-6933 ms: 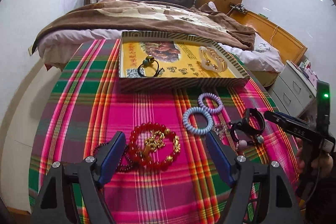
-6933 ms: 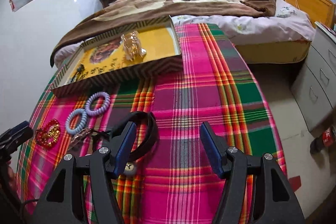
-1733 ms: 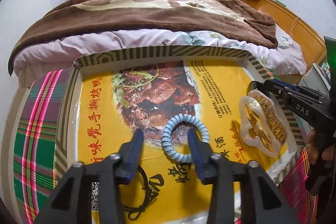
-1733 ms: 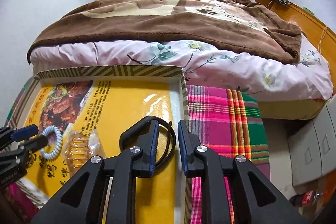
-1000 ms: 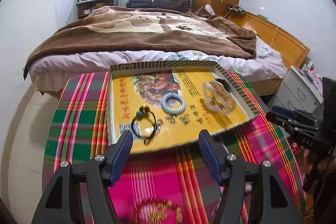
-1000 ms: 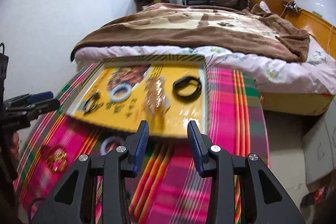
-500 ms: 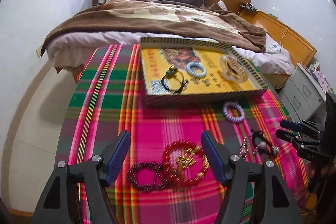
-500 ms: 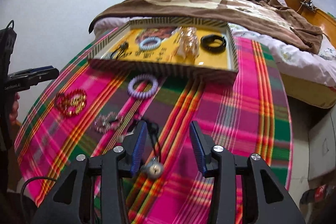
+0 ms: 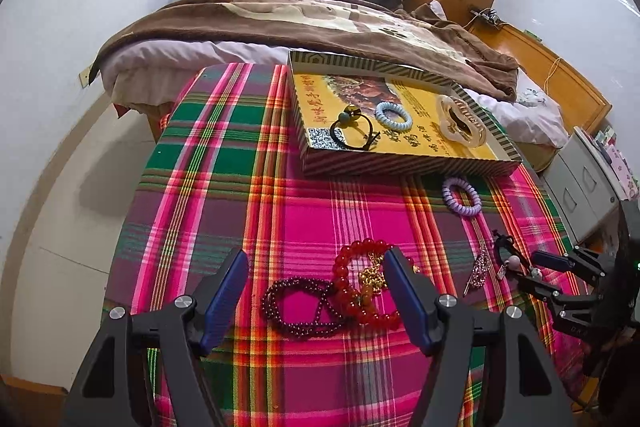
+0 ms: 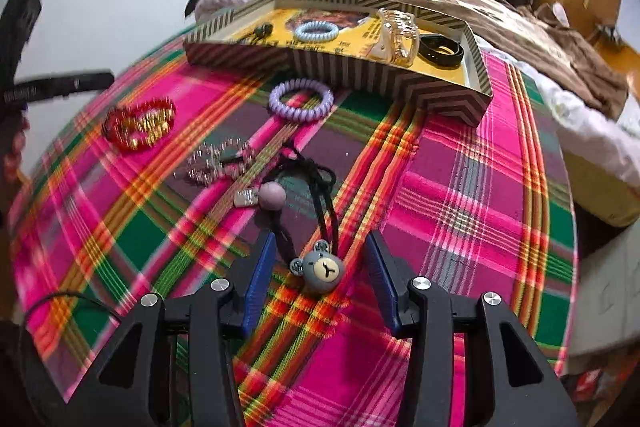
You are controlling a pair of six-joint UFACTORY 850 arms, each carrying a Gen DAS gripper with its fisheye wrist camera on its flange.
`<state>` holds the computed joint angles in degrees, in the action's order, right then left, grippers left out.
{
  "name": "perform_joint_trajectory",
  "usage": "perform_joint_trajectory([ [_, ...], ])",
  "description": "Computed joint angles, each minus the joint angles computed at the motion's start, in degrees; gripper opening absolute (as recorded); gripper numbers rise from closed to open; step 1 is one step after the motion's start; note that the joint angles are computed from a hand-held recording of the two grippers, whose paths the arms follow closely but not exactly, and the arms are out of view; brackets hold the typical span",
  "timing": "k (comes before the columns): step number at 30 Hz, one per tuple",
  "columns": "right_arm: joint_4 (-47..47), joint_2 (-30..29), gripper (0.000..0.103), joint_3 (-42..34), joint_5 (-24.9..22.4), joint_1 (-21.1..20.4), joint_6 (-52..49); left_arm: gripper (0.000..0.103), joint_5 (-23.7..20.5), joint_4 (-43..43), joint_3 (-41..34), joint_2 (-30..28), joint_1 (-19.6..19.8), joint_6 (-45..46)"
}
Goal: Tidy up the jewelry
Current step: 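Reach the right gripper to the black hair tie with bear charm and close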
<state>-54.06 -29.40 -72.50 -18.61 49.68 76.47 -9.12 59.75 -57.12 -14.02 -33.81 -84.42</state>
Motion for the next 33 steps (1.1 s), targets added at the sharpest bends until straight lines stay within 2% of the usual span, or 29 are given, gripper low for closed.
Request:
perform_joint_trajectory([
  [5, -2.05, 0.37, 0.047, 0.62, -0.50, 0.28, 3.60, 0.069, -0.36, -1.90, -0.10, -0.08, -0.19, 1.50],
  [6, -2.86, 0.53, 0.044, 0.89, -0.57, 0.40, 4.51, 0.069, -0.41, -1.97, -0.07, 0.00, -0.23, 1.55],
  [7, -3.34, 0.67, 0.035, 1.01, -0.79, 0.53, 5.09, 0.069, -0.68, -2.01, -0.07, 0.11, -0.34, 1.58],
  [9, -4.57, 0.81, 0.027, 1.18, -1.67, 0.79, 6.83, 0.069, -0.77, -1.80, -0.02, 0.21, -0.38, 1.55],
  [14, -6.47, 1.72, 0.026, 2.51, -0.14, 0.36, 10.73, 0.069, -1.35, -3.59, 0.12, 0.43, -0.71, 2.85],
  [18, -13.83, 3.52, 0.026, 5.25, 3.53, -0.61, 22.58, 0.069, -1.74, -4.06, 0.31, 0.57, -0.78, 2.90],
  [20, -16.94, 4.10, 0.026, 5.85, 2.88, -0.56, 26.08, 0.069, -2.01, -4.51, 0.26, 0.54, -0.83, 3.15],
  [22, -15.85, 3.95, 0.026, 5.45, 0.94, -0.17, 24.01, 0.069, -2.10, -4.81, 0.14, 0.36, -0.91, 3.44],
  [26, -5.98, 2.82, 0.027, 3.49, 1.81, -0.41, 11.09, 0.069, -1.75, -5.04, 0.01, 0.10, -1.07, 3.61],
  [28, -5.00, 2.06, 0.028, 2.38, 0.92, -0.07, 8.80, 0.069, -1.66, -5.36, 0.00, 0.02, -1.13, 4.01],
  [29, -4.19, 1.50, 0.031, 1.65, 0.59, 0.00, 7.53, 0.069, -1.59, -5.66, -0.04, -0.05, -1.16, 4.38],
  [31, -0.57, 0.12, 0.047, -0.08, 0.66, -0.27, 2.98, 0.069, -1.77, -6.47, -0.20, -0.23, -1.17, 5.07],
  [33, 1.15, -0.97, 0.051, -1.81, -0.18, -0.27, 0.86, 0.069, -1.89, -6.93, -0.33, -0.36, -1.13, 5.53],
])
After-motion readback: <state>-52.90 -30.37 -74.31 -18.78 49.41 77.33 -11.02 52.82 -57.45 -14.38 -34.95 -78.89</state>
